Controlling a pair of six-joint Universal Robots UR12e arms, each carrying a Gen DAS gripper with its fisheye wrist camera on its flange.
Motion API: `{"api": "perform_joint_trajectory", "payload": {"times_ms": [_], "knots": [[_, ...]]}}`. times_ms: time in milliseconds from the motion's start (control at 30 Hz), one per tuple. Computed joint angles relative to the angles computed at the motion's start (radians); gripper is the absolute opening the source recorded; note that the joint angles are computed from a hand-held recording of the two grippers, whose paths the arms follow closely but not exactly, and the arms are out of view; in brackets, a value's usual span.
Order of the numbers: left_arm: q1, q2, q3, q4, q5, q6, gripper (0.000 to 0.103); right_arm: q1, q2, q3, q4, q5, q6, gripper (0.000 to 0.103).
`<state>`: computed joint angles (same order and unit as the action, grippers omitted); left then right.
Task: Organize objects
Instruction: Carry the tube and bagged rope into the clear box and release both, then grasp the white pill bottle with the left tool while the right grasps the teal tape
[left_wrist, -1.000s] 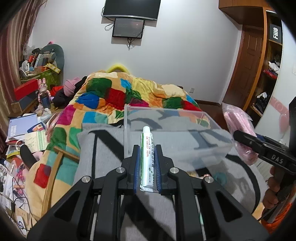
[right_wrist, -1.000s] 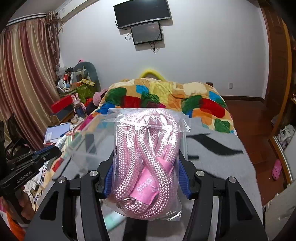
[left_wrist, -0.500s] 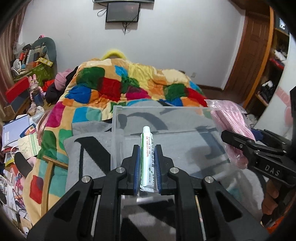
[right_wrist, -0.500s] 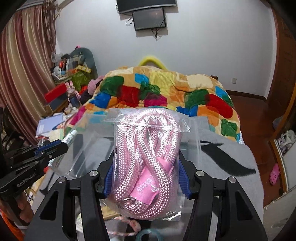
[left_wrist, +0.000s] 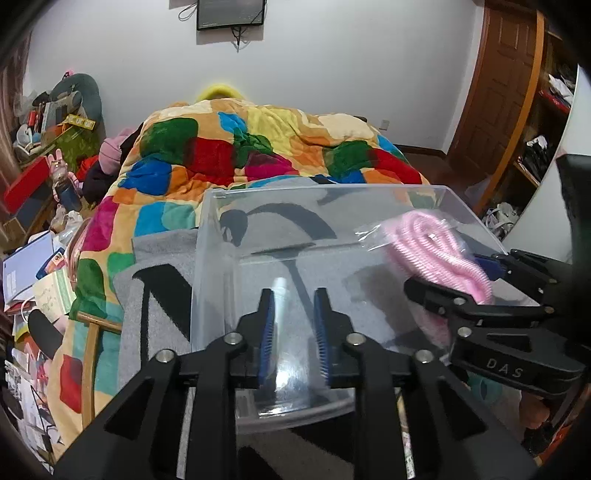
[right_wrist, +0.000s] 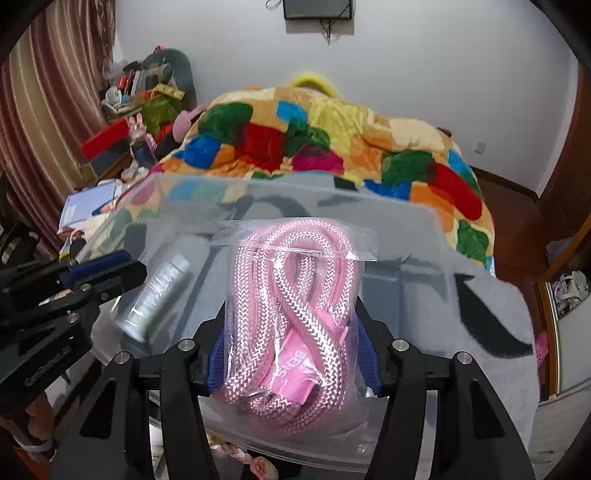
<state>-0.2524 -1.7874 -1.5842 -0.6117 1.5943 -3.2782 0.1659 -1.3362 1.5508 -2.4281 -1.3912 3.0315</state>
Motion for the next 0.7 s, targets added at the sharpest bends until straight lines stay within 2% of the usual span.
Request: {"api": "perform_joint_trajectory", "payload": {"times_ms": [100,167,200,300,367,433,467,533,633,700], "knots": [[0.001,0.007,-0.005,-0.001,-0.011,-0.001,0.032,-0.013,-0.005,0.004,0.022,0.05,0.014,0.056],[0.002,0.015,-0.011,0.003,-0.016,-0.005,0.037,-0.014,-0.013,0.009,0.02,0.058,0.007,0.057],[0.003,0.022,-0.018,0.012,-0.017,-0.007,0.043,-0.013,-0.019,0.014,0.012,0.053,0.003,0.057],[0.0,0.036,-0.03,0.038,-0.006,-0.015,0.057,-0.007,-0.042,0.036,-0.029,0.034,-0.025,0.061],[-0.003,0.051,-0.042,0.059,0.0,-0.018,0.062,-0.005,-0.063,0.058,-0.069,0.023,-0.038,0.066],[-0.008,0.063,-0.052,0.073,0.014,-0.019,0.071,-0.006,-0.087,0.088,-0.114,0.019,-0.05,0.076],[-0.01,0.071,-0.061,0.085,0.02,-0.02,0.074,-0.006,-0.1,0.104,-0.135,0.015,-0.054,0.077],[-0.015,0.087,-0.077,0.109,0.037,-0.022,0.086,-0.007,-0.119,0.125,-0.159,0.012,-0.061,0.079],[-0.025,0.107,-0.102,0.14,0.062,-0.02,0.096,-0.013,-0.146,0.158,-0.183,0.014,-0.061,0.082],[-0.032,0.118,-0.117,0.154,0.079,-0.015,0.098,-0.019,-0.161,0.176,-0.187,0.025,-0.059,0.083]]}}
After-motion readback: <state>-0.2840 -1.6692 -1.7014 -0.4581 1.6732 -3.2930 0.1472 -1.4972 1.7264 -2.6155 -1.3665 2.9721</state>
